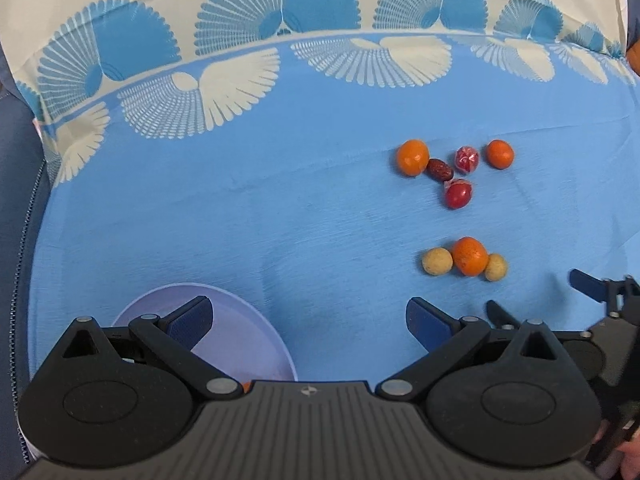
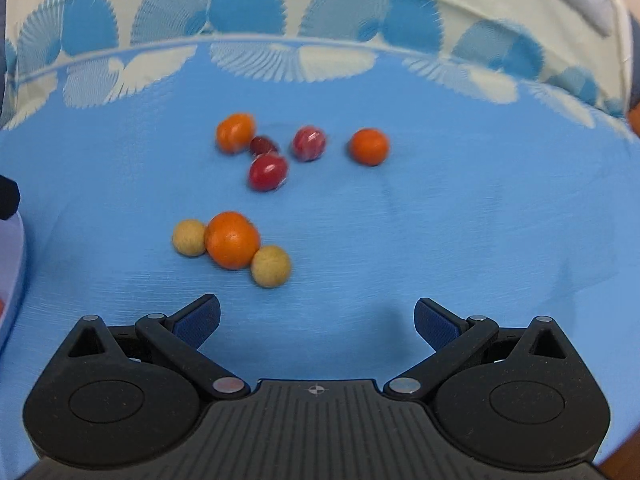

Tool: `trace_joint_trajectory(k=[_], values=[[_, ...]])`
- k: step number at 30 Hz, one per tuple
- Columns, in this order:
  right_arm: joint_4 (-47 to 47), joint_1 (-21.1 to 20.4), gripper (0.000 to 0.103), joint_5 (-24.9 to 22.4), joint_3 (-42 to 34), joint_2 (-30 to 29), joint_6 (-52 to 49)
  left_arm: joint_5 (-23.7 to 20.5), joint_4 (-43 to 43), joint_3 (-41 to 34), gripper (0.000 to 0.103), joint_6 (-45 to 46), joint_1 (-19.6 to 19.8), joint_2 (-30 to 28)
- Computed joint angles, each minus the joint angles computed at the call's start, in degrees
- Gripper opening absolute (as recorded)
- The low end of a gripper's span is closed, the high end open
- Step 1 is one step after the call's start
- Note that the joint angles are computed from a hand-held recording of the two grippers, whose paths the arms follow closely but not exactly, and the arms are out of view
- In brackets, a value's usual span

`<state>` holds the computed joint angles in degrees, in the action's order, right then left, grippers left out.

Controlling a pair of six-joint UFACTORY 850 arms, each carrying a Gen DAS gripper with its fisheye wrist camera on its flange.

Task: Organize fruits
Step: 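Grasp a small yellow fruit with the left tool while the right tool grasps another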

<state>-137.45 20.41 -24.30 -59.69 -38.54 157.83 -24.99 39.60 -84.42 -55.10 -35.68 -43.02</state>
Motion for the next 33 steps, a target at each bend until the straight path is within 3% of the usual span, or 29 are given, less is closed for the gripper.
trace_joint_trajectory(k=[3,7,11,16,22,23,25,26,28,29,30,31,33], values=[[1.29,0.44,0.102,-1.73,-3.08,-3.50,-3.44,-1.30,-1.66,-1.84,0.103,2.09,0.06,-1.83],[-11.69,-1.61,0.102,-5.46,-3.27,-5.65,11.39,-0.94,-1.41,-3.52,0.103,4.37,-0.27,-3.75],[-2.86,-1.10,0.102,-11.54,-3.40,-7.02,8.47,0.71,4.07,-5.21,0.103,3.90,-1.21,-6.13],[3.73,-1.43,0.102,-13.86,-3.99,-7.99,7.49,2.36,-3.80,-10.08,0.103,19.10,-1.44,-10.53],[3.74,-1.91,0.102,-11.62,-3.07,-7.14,10.13,4.18,-17.16,-16.69,0.101,35.78,-1.09,-15.70],[3.27,-2.05,0.102,-11.10,-3.10,-7.11,10.55,5.31,-21.50,-17.51,0.096,40.08,-0.82,-16.40],[3.22,-1.96,0.100,-11.39,-3.39,-7.38,9.83,4.17,-29.89,-20.41,0.058,49.41,-0.38,-18.47],[2.27,-1.98,0.099,-11.99,-3.41,-7.51,9.83,2.36,-33.03,-22.35,0.053,52.46,-0.25,-19.76],[0.24,-1.93,0.093,-13.46,-3.87,-8.17,9.53,3.55,-35.58,-21.93,0.047,53.51,0.05,-19.73],[-1.99,-2.03,0.088,-14.24,-3.87,-8.42,10.45,4.27,-36.22,-21.25,0.038,54.51,0.11,-19.27],[-4.38,-2.21,0.074,-14.72,-3.52,-8.26,11.90,4.63,-36.89,-20.78,0.029,55.51,0.17,-18.89],[-7.53,-2.34,0.053,-15.60,-3.00,-8.06,13.66,4.64,-37.17,-20.47,0.029,55.21,0.26,-18.54],[-8.09,-2.09,0.031,-17.10,-2.68,-7.88,12.80,5.86,-36.12,-18.79,0.029,52.27,0.39,-17.09]])
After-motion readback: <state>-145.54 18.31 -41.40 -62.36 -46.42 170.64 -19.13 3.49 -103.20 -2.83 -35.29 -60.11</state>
